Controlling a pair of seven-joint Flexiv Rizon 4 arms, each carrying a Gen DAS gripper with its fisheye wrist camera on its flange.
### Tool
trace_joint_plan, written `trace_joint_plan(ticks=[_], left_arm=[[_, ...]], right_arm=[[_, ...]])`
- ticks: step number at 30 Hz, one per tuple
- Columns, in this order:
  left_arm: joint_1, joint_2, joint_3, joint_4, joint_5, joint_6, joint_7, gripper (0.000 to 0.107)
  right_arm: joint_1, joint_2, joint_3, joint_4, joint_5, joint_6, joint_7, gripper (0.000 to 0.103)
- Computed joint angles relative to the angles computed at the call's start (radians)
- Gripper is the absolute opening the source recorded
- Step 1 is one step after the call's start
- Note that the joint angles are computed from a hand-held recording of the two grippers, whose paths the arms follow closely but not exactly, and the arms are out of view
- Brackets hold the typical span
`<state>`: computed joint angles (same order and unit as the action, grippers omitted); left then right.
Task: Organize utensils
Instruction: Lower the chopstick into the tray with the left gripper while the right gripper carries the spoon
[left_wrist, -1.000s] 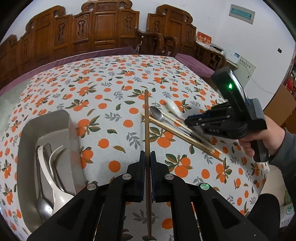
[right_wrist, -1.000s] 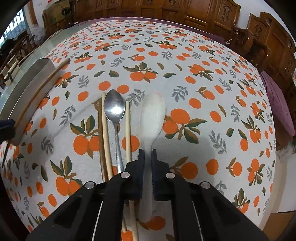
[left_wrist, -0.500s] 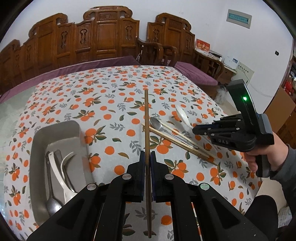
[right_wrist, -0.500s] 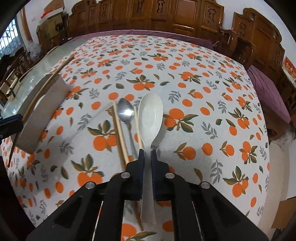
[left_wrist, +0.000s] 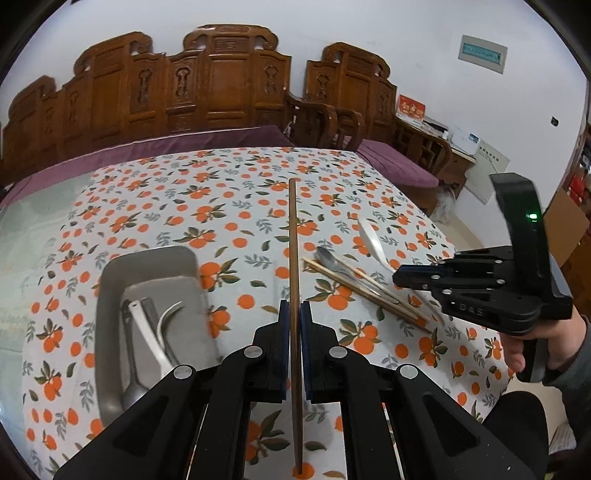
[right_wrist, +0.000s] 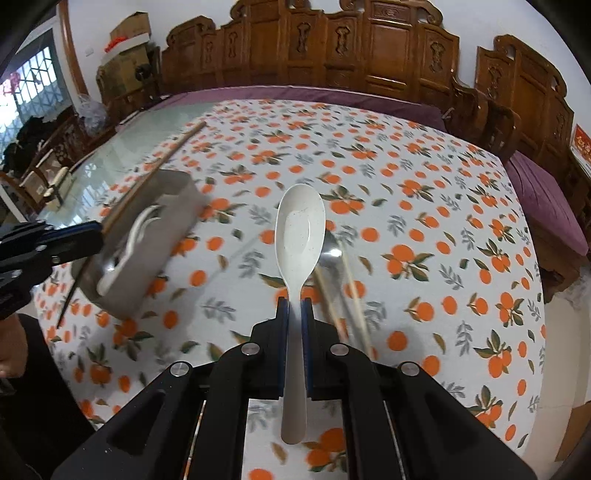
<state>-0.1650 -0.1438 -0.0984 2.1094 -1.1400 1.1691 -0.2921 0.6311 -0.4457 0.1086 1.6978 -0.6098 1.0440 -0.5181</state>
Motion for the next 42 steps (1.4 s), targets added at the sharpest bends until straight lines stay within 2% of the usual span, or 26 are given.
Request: trace_joint_plan(ticks=[7, 18, 26, 34, 42], left_arm=[[0.020, 0.004, 0.014, 0.001, -0.010, 0.004, 0.008, 0.005], [0.077, -0.033, 0.030, -0.030, 0.049, -0.004, -0.018, 0.005], [0.132, -0.100, 0.027, -0.066, 0.146, 0.003, -0.095, 0.005], [0.182, -0.180, 0.019, -0.114, 0.315, -0.014, -0.241, 0.005], [0.218, -0.208, -0.001, -0.140, 0.380, -0.021, -0.300, 0.005]], right_arm=[[0.024, -0.010, 0.011, -0.042, 0.004, -0.017, -0.015, 0.008], [0.061, -0.048, 0.010, -0.114, 0.013, -0.024, -0.022, 0.008], [0.084, -0.096, 0.010, -0.188, 0.042, -0.036, -0.062, 0.009], [0.100, -0.137, 0.010, -0.246, 0.079, -0.053, -0.106, 0.009], [0.109, -0.161, 0.006, -0.280, 0.105, -0.066, -0.125, 0.009]])
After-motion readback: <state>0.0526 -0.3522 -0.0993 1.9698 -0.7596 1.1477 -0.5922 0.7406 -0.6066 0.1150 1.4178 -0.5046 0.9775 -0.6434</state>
